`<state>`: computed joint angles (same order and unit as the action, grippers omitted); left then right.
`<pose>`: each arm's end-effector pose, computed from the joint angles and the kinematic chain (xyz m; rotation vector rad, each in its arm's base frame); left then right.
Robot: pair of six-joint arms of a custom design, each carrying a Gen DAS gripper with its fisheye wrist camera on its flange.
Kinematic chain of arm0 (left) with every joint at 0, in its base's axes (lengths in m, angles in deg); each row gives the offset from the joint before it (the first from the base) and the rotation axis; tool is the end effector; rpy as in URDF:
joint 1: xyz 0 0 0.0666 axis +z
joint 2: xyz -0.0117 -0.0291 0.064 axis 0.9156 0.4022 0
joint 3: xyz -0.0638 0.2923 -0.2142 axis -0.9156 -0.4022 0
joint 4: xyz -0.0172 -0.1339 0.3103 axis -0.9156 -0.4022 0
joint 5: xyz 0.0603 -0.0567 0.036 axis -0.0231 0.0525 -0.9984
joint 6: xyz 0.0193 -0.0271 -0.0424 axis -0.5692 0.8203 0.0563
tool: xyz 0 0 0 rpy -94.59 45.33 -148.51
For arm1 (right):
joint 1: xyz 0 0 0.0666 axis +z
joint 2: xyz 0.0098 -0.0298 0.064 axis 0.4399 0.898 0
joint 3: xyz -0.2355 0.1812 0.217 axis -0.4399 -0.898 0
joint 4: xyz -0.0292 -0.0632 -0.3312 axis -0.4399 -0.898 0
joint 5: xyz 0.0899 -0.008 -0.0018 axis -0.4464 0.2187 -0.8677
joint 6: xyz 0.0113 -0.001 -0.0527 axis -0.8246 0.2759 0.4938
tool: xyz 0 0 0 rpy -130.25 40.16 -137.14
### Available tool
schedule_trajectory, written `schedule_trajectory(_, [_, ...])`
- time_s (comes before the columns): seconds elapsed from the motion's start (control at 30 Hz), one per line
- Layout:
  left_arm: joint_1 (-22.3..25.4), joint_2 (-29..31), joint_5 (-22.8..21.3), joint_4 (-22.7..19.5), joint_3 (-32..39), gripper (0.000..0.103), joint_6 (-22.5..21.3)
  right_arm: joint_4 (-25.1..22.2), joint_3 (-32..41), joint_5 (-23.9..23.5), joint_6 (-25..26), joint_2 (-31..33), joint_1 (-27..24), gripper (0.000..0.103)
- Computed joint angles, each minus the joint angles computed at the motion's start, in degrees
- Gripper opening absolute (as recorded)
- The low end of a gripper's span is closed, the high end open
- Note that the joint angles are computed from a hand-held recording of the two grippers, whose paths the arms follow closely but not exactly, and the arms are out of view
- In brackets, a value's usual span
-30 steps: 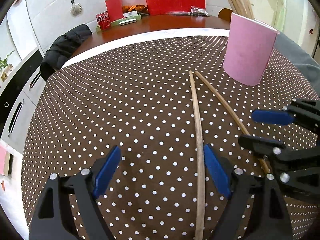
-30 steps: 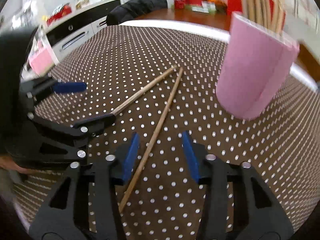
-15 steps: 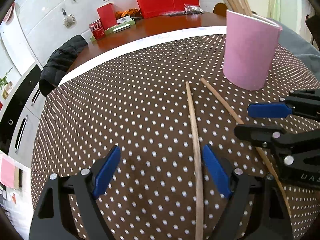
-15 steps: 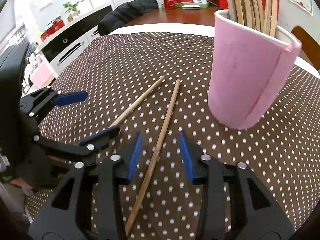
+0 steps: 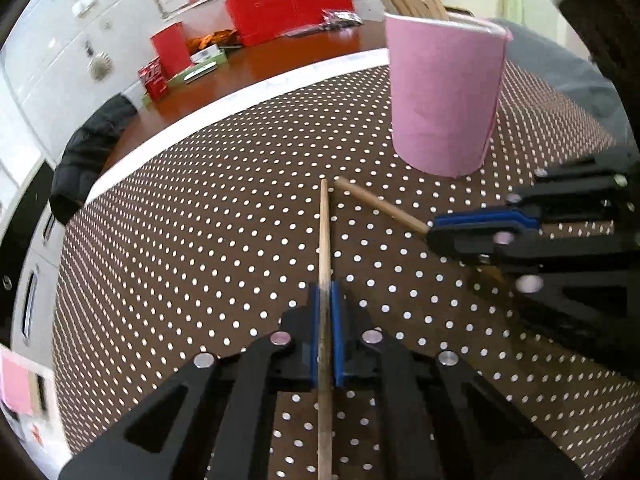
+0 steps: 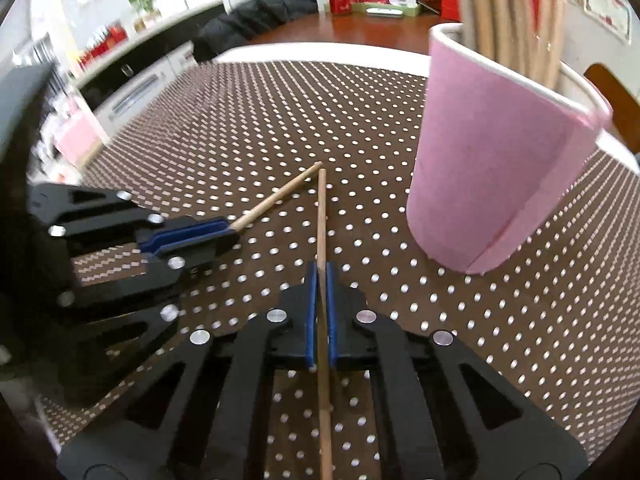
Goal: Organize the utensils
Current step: 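Lift the chopsticks with both tools and lower them into the pink cup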
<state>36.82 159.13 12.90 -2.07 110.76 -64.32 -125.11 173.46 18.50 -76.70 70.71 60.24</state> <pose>0.5156 -0.2932 0.4665 1.0454 2.2837 -0.1152 0.4347 0.2852 0.4657 0.0163 2.4690 0.2370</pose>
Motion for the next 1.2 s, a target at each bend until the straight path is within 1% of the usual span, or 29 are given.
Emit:
schedule_trajectory(0.07, [0.68,-0.85,1.64,1.38,-1.25,0.006,2.74,2.51,-3.27,0.56,-1.02,-2.6,-0.03,0.005])
schedule_trajectory(0.13, [1.06,-2.04,2.29,3.18,-2.92,0.006,4.74,5.48,-5.58,-0.68,-1.4,-4.48,-0.35,0.005])
schedule_trajectory(0.27, [2.02,-4.58,5.16,7.02,-5.3,0.006,9.48,9.61,-8.37,-1.82,-1.25,-7.56,-0.66,0.005])
schedule_trajectory(0.37, [2.66,-7.27,7.16,11.38,-8.39,0.006,11.68,13.44,-10.27,-2.83,-1.28,-9.23,-0.76,0.005])
schedule_trajectory(0.4, [2.96,-8.47,8.37,13.55,-9.78,0.006,12.62,14.64,-11.3,-2.68,-1.27,-10.24,-0.68,0.005])
schedule_trajectory(0.47, [3.48,-10.49,10.64,17.65,-11.98,0.006,14.47,18.86,-14.13,-2.4,-1.07,-12.49,-0.75,0.005])
schedule_trajectory(0.6, [3.62,-12.99,13.6,23.91,-14.32,0.006,17.19,23.69,-17.42,-1.68,-1.43,-15.72,-0.93,0.005])
schedule_trajectory(0.67, [3.45,-13.86,14.62,26.75,-15.06,0.006,17.99,25.67,-18.6,-1.23,-1.32,-17.18,-1.04,0.005])
schedule_trajectory(0.77, [3.0,-12.87,15.75,28.48,-12.86,0.006,18.93,28.22,-19.92,-0.14,-1.16,-19.39,-1.09,0.005])
schedule_trajectory(0.83, [2.84,-12.36,16.28,29.28,-11.42,0.006,19.99,30.15,-19.29,-0.1,-1.3,-18.88,-1.29,0.005])
schedule_trajectory(0.9, [2.77,-11.3,17.19,30.12,-9.01,0.006,21.17,30.87,-18.97,1.34,-0.58,-19.71,-1.25,0.005])
schedule_trajectory(1.0, [2.38,-9.97,18.75,31.57,-5.5,0.006,23.32,29.71,-16.47,2.56,0.92,-20.21,-1.76,0.005])
schedule_trajectory(1.07, [1.86,-10.46,18.73,34.17,-5.52,0.006,24.38,28.3,-13.71,3.14,2.28,-19.92,-2.2,0.005])
schedule_trajectory(1.2, [0.98,-9.14,19.22,38.69,-2.43,0.006,27.31,25.3,-6.33,4.85,6.1,-18.51,-3.18,0.005])
